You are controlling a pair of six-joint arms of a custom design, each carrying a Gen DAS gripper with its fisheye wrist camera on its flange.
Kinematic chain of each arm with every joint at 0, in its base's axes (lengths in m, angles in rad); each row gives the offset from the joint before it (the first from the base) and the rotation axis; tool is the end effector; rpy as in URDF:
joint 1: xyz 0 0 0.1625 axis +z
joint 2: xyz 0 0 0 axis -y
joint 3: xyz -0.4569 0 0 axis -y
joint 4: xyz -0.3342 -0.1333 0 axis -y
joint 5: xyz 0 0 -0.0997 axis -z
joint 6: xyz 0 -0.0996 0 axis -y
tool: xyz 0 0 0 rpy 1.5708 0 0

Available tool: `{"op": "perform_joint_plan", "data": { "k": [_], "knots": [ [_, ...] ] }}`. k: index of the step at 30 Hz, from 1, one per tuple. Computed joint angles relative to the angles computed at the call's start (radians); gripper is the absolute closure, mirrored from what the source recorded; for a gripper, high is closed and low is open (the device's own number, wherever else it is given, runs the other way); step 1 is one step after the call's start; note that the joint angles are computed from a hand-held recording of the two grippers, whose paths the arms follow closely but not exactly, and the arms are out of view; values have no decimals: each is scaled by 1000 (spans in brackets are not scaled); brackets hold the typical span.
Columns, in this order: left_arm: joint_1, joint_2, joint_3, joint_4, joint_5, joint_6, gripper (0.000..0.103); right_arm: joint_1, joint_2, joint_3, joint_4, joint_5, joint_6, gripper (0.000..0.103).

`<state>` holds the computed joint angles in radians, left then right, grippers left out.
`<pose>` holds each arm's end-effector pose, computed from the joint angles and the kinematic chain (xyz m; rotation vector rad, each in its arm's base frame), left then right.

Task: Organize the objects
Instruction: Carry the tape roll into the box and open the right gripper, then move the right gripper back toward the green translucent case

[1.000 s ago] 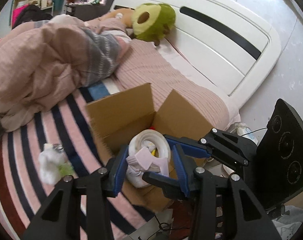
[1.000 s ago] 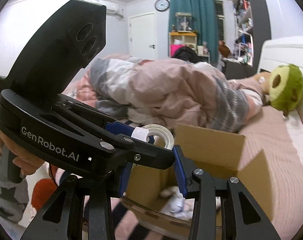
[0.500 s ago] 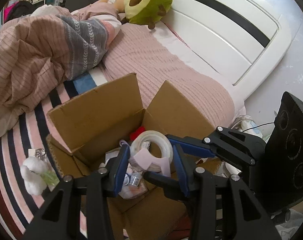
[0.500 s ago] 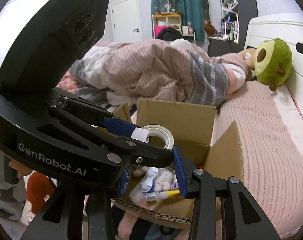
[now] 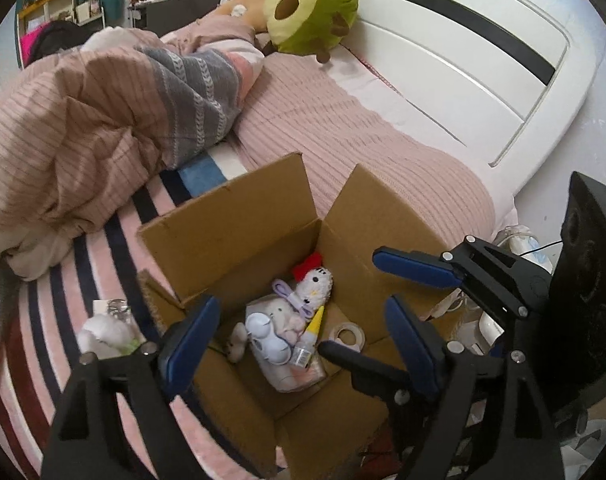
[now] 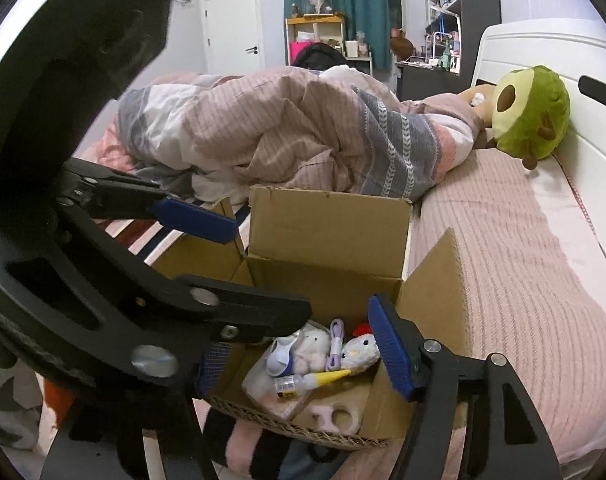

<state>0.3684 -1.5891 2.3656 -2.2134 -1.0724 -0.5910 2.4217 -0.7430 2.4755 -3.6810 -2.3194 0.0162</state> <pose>-0.2307 -0.2830 0.2851 0.8555 2.5579 -0.4233 0.3456 -0.2160 0.1107 0.8370 -2.3482 0.8414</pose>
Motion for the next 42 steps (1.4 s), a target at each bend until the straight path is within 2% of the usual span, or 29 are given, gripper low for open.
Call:
{"op": "perform_joint_plan", "data": {
  "k": [7, 11, 13, 16, 20, 24, 27, 30, 32, 37, 38, 42],
  "knots": [
    [-44, -111, -6, 120, 45, -53, 19, 21, 4, -26, 22, 13, 1, 41],
    [-78, -237, -9, 231, 85, -109, 19, 52, 32, -68, 20, 47, 0, 41],
    [-101, -317, -18, 330, 122, -165, 19, 63, 55, -87, -1, 81, -8, 41],
    [-142, -449, -47, 530, 178, -280, 19, 70, 94, -131, -10, 172, -34, 41],
    [-179, -610, -103, 803, 224, -421, 19, 64, 154, -221, 66, 266, -39, 41],
    [-208, -726, -152, 1039, 248, -551, 19, 50, 239, -305, 120, 334, -22, 41],
    [-184, -793, -162, 1121, 254, -574, 19, 37, 303, -351, 139, 374, -15, 41],
    [-126, -834, -151, 1107, 257, -532, 19, 17, 360, -385, 139, 370, -6, 41],
    [-69, -848, -132, 1051, 261, -471, 19, 3, 397, -405, 136, 315, 15, 41],
    [137, -845, -62, 797, 258, -232, 19, -47, 460, -413, 117, 187, 58, 41],
    [198, -832, -39, 710, 250, -162, 19, -51, 467, -410, 114, 164, 60, 41],
    [329, -791, 8, 523, 217, -14, 19, -56, 513, -440, 128, 71, 20, 41]
  ]
}}
